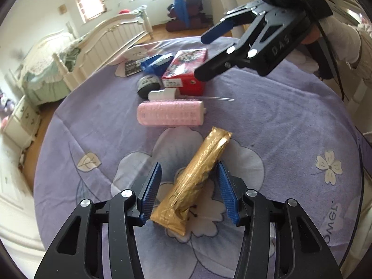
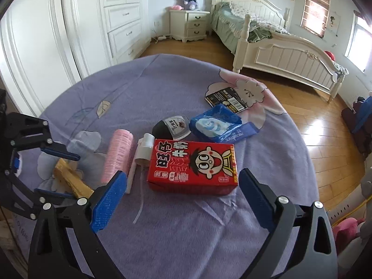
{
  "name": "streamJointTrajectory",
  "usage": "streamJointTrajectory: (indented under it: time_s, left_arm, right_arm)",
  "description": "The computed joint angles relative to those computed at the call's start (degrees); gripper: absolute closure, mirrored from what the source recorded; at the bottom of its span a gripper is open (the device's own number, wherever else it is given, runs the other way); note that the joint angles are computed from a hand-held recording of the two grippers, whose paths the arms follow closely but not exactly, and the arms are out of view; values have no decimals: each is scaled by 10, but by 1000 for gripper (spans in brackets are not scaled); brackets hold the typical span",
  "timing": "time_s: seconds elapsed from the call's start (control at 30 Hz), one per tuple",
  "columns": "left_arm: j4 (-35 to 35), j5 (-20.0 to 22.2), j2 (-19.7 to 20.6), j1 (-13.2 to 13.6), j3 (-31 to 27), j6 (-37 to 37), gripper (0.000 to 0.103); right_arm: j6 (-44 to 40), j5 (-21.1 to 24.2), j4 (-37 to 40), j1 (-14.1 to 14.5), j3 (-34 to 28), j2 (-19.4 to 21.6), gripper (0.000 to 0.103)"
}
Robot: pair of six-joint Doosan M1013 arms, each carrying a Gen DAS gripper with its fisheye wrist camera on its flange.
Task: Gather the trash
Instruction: 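Grasp the gold wrapper with the left tool while the right tool grasps the large red milk box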
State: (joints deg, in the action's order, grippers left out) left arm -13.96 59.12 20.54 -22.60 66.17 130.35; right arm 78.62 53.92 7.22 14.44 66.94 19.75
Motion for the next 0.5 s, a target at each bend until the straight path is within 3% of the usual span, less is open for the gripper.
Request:
streamJointTrajectory:
  time_s: [0.13,0.33,0.5]
  left_arm:
    - [-3,12,7,5,-11,-23,56]
    - [-2,18,16,3,-23,-56,93]
    - [-65,2,9,17,-17,-56,96]
  right_arm:
    - [20,14,-9,0,-16,17,7]
    - [46,7,-17,1,-9,19,17]
    - [69,-42,-4,-3,30,-11,17]
